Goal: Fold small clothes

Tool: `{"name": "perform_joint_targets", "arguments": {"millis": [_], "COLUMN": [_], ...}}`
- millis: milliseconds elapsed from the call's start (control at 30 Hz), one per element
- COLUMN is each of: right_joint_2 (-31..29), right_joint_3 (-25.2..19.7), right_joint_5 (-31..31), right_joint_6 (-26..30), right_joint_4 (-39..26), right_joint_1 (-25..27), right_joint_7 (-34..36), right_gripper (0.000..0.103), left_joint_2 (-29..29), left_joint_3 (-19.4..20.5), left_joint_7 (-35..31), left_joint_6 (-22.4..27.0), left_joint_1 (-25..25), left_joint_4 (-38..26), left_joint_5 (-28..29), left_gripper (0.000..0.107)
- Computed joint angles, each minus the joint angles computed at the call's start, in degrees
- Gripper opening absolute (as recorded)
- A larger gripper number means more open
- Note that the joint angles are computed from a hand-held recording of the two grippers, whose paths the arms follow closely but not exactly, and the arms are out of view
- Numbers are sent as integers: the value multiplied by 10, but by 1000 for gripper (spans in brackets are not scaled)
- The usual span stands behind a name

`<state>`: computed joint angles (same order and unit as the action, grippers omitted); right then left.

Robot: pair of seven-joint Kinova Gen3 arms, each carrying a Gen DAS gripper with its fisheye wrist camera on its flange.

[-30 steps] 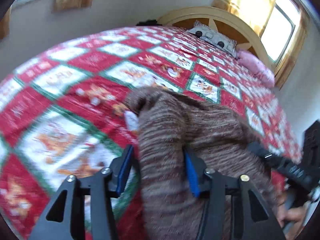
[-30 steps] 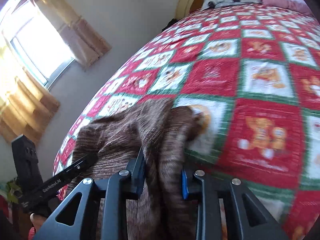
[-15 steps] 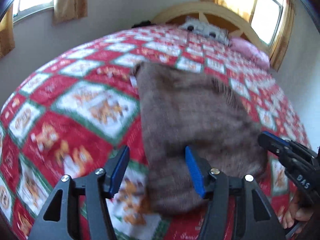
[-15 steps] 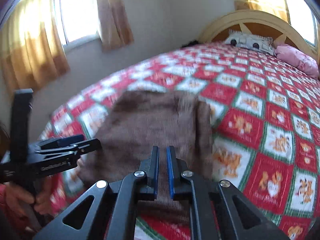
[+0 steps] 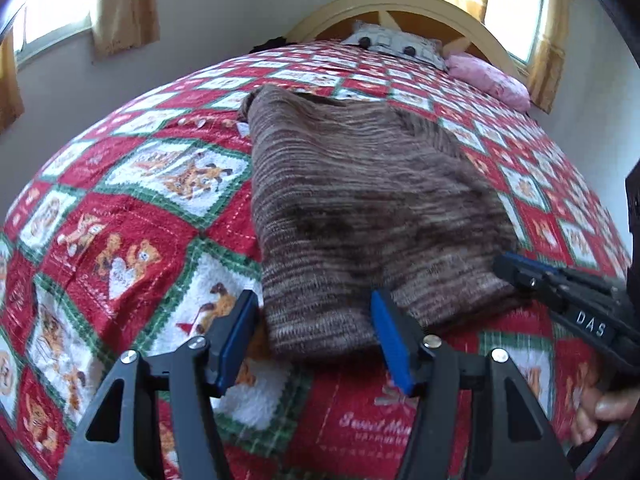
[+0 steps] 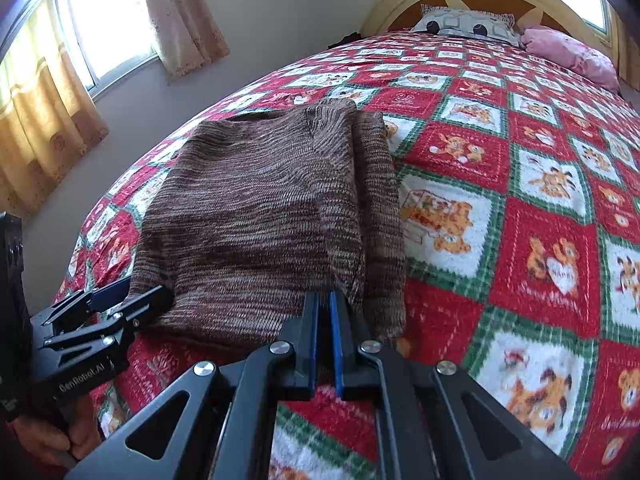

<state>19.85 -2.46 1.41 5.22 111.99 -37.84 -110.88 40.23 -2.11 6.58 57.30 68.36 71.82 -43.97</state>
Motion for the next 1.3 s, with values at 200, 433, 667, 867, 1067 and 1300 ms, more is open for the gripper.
{"name": "perform_joint_targets", "arguments": {"millis": [200,433,667,867,1067,1300], "right_joint_2": [-28,-3,115,171,171,161], "right_joint_3": [30,-117,-289,-435,-431,-421], "right_joint_5": [60,37,-15,-24,-27,-14], "right_joint_6": [28,-15,-11,-46,-53,-78], "right_joint_4": [-3,-50,-99,-81,-79,-59], "right_joint_1": [-43,66,186,321,316,308], "right_joint_7": [-40,16,119,159,159,142], "right_gripper": [4,4,4,4,4,4], "left_joint_2": [-90,-129,-61,-41,-30,-22], "left_joint_3": [-88,-61,37,-5,-34,-65], "left_joint_7": [54,106,-33,-105,-239,-288], "left_joint_6": [-111,-274,-437,-531,-407,-252], "left_joint_1": [43,-108,-283,-295,-258,-211], "left_joint_4": [116,163,140,140,60,-23], "left_joint_5": [-66,-68,92,182,182,167], "left_gripper": [72,89,81,21,12,23]}}
